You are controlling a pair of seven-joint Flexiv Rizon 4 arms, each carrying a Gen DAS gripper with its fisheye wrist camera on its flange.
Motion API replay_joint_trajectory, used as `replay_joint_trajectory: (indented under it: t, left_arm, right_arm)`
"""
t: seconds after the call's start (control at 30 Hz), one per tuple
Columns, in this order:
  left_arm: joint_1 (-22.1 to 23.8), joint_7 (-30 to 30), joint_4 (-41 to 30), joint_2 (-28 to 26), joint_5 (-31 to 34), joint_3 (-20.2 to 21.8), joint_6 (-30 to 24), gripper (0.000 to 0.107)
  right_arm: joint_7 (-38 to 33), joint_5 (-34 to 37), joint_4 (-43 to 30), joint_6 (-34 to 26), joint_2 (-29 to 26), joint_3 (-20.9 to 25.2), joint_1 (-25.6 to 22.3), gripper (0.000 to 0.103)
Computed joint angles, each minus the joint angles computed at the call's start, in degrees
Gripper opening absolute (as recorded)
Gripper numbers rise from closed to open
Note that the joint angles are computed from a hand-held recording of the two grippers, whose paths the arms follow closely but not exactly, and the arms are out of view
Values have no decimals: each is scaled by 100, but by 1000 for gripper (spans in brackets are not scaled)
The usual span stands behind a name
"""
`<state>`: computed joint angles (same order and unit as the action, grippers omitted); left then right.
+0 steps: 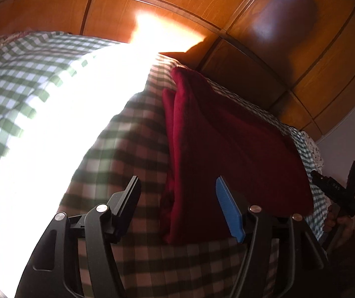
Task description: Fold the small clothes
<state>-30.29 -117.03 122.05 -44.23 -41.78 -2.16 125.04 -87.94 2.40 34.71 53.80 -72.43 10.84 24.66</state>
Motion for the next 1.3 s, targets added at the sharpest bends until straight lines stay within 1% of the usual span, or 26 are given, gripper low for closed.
replay_joint_trajectory:
  t: [0.03, 0.07, 0.1, 0.13, 0.17, 0.2, 0.23, 0.27, 0.3, 0.37, 0.4, 0.43, 0.47, 0.67, 0.77, 0.87, 0.93, 0.97, 1.0, 1.03, 1.07, 1.13, 1.17, 1.23, 1.27, 1.3]
  left_arm:
    - [65, -115, 35, -37, 149, -99, 84, 63]
    - [12, -126, 20, -81, 126, -95, 94, 63]
    - [23, -52, -15, -134, 45, -172, 99, 62]
    - [193, -213, -53, -209, 338, -178, 60, 61]
    - [334, -335, -89, -272, 534, -276, 96, 55]
    - [491, -464, -139, -345, 763, -379, 126, 42]
    - [556, -519, -210, -380, 843, -416, 33, 38]
    - [503, -530, -269, -404, 791, -359, -44, 29]
    - [476, -535, -313, -415, 784, -319, -108, 20]
    - [278, -492, -353, -337, 657, -88, -392, 11]
    - [-34, -322, -371, -218, 290, 42, -540, 10]
    - [-186, -248, -356, -158, 164, 151, -629, 9]
    - [-204, -217, -315, -137, 185, 172, -646, 8]
    - [-400, -306, 48, 78, 261, 79, -687, 8]
    - [-733, -389, 201, 171, 92, 119, -732, 8]
    - [-1147, -422, 292, 236, -292, 295, -754, 13]
    - [-1435, -394, 331, 260, -689, 474, -647, 17]
    - [-1411, -428, 360, 268, -737, 457, -532, 27]
    - [-1411, -412, 366, 268, -849, 466, -424, 33]
    - [-1396, -338, 366, 267, -955, 468, -355, 33]
    - [-1468, -141, 269, 245, -1211, 516, -390, 33]
    - [-1471, 212, 103, 195, -1533, 569, -421, 33]
    - [-1460, 420, -19, 151, -1678, 600, -452, 33]
    - [-1549, 952, -354, 36, -2237, 705, -662, 33]
    - [-1492, 1150, -499, -20, -2367, 710, -754, 33]
    - [-1585, 1496, -718, -109, -2779, 812, -908, 33]
  right_arm:
    - [-19, 248, 345, 93, 186, -123, -18, 62]
    - [-52, 362, 657, 145, 344, -59, -109, 62]
    - [-14, 303, 1054, 252, 507, 191, -296, 62]
    - [-26, 374, 1290, 314, 610, 259, -380, 62]
    - [-43, 440, 1446, 331, 670, 338, -463, 62]
    - [-79, 538, 1609, 345, 727, 453, -561, 62]
    - [-105, 597, 1664, 343, 736, 528, -619, 62]
    - [-120, 650, 1690, 336, 728, 587, -657, 62]
    - [-100, 699, 1637, 276, 678, 638, -676, 58]
    - [-103, 727, 1545, 149, 618, 662, -653, 27]
    - [-131, 692, 1558, 158, 634, 615, -607, 22]
    - [-167, 675, 1576, 168, 664, 598, -588, 18]
    - [-248, 677, 1681, 234, 753, 605, -595, 16]
    - [-881, 775, 2491, 344, 1364, 778, -894, 14]
    - [-1050, 780, 3064, 274, 1690, 760, -995, 14]
    - [-1125, 737, 3525, 158, 1941, 726, -1023, 14]
    - [-1119, 710, 3600, 223, 2010, 693, -997, 16]
    - [-1083, 693, 3578, 239, 2021, 671, -980, 19]
    - [-978, 622, 3547, 386, 2030, 560, -886, 22]
    - [-918, 561, 3516, 484, 2026, 506, -836, 32]
    - [-860, 499, 3482, 616, 2022, 459, -786, 53]
    - [-756, 365, 3416, 1037, 1975, 387, -653, 67]
    - [-744, 287, 3332, 1070, 1922, 415, -620, 67]
    - [-714, 150, 3115, 1069, 1771, 466, -520, 69]
    - [-692, 85, 3043, 1101, 1706, 456, -463, 74]
    - [-658, -1, 2924, 1138, 1601, 434, -357, 76]
